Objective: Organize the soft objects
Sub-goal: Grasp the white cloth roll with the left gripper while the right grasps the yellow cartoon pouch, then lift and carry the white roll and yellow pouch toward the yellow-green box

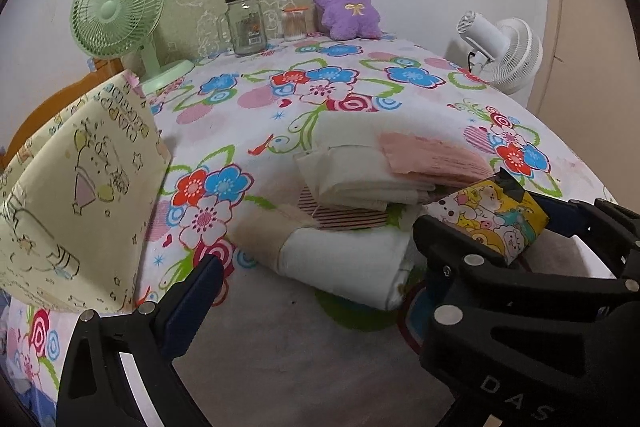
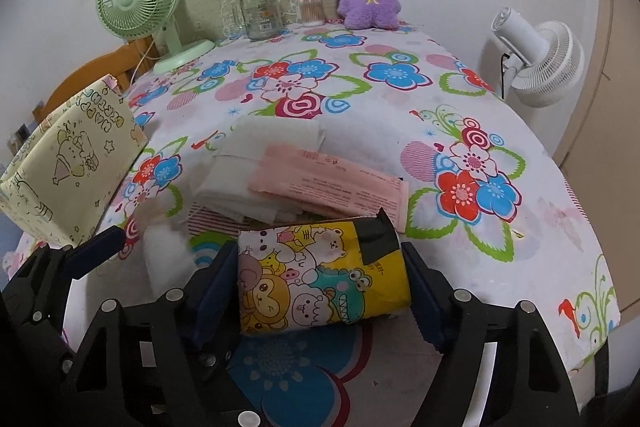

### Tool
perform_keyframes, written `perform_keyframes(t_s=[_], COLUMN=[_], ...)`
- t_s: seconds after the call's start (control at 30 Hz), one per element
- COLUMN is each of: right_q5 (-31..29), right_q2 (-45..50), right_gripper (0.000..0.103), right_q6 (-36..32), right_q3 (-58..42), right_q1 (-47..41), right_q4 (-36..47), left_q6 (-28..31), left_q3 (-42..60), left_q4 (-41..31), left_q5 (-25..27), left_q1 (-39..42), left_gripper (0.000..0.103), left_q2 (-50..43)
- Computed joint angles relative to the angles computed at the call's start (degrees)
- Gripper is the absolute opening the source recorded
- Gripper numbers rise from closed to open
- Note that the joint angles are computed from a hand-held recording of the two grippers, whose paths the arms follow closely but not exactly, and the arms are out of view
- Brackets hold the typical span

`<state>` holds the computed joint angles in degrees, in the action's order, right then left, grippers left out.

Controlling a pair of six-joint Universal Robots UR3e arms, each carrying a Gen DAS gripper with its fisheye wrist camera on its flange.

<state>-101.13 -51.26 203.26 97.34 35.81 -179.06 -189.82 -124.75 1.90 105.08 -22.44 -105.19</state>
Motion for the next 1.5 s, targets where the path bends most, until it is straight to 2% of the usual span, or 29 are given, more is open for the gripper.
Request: perform_keyframes(t_s=[0.1, 0.23, 0.33, 0.43, 0.5, 0.67, 0.83, 1.17, 1.5], right_q5=[-0.47, 0.15, 0.06, -0.05, -0.39, -1.64, -1.4, -2.23, -5.44], right_q2=[-0.15, -0.66, -0.64, -0.48, -0.41, -0.5, -0.91, -2.77, -6.58], right_gripper=[0.078, 0.078, 0.078, 0.078, 0.078, 0.078, 0.078, 0.078, 0.078], right_q6=[-0.15, -0.43, -0.47, -0.08, -0.01, 0.1, -0.21, 0.33, 0.85], right_q3=[-0.2, -0.11, -0.27, -0.57, -0.65, -1.18, -1.25, -1.09, -1.68], right_q1=[-0.13, -0.74, -0.81, -0.8, -0.68, 0.04, 0.61, 2.52, 4.46], right_q4=[0.4, 0.77, 0.75, 0.9, 0.91, 1.84, 2.16, 2.3, 4.86], left_q6=[1.1, 1.6, 2.05, 2.96, 3.62, 4.34, 3.9, 3.26, 3.08], left_q3=[0.76, 1.8, 1.75, 1.16, 0.26, -0.2, -0.74, -3.47, -3.33], left_q4=[0.05, -0.33, -0.31, 0.48, 1.28, 1.38, 0.48, 0.86, -2.33], left_q5=[-0.66, -1.43, -3.03, -5.04, -7.4, -8.62, -8.0, -6.71, -4.38], left_q1=[-0.09, 0.49, 1.14, 1.5, 2.1, 2.07, 2.19, 2.59, 1.49], left_gripper=[0.093, 0.092, 0.086, 0.075, 0.061, 0.048, 0.04, 0.039, 0.039], left_q2=[-0.39, -1.02, -0.87, -0.56, -0.05, 0.52, 1.58, 5.86, 11.81])
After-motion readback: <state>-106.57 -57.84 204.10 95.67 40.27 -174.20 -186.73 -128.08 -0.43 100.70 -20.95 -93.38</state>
